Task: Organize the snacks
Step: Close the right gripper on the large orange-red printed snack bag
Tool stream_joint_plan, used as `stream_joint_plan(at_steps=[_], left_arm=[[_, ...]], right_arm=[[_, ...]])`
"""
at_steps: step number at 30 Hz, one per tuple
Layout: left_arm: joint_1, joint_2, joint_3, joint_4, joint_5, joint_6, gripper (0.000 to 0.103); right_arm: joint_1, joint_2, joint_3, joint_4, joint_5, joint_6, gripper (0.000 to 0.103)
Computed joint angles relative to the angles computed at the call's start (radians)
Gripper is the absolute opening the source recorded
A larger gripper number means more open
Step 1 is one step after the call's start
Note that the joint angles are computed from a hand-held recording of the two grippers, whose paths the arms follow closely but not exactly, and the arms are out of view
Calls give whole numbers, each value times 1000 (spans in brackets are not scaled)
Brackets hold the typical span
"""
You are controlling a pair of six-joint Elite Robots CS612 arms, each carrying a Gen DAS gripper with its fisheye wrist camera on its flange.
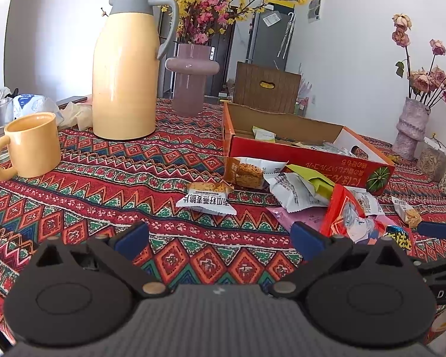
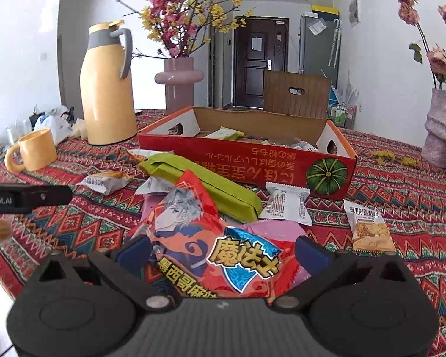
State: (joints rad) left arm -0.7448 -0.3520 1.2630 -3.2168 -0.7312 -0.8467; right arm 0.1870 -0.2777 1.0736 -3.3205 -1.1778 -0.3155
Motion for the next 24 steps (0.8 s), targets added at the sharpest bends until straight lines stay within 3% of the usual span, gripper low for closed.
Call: stream_joint_plan(at_steps=[4, 8, 12, 14, 15, 16, 18, 24], left_arm=[[0, -2, 8, -9, -13, 3, 103], [-1, -2, 12, -21, -24, 8, 103], [0, -4, 20, -29, -24, 8, 103], [0, -7, 27, -32, -21, 2, 103], [0, -8, 30, -33, -21, -2, 103], [1, -9, 32, -32, -21, -5, 103], [3, -9, 33, -32, -25, -11, 103], [6, -5, 28, -33, -37, -4, 103]], right_arm=[[17, 7, -4, -4, -61, -203, 103], [27, 26, -41, 19, -80, -321, 103], [24, 40, -95, 117, -40, -318, 102], [21, 41, -108, 158, -12, -312, 95], [20, 39, -108, 169, -3, -311, 86], [19, 40, -110, 175, 12, -311, 80], [19, 37, -103, 171, 14, -314, 78], [15, 30, -85, 137, 21, -289, 60]])
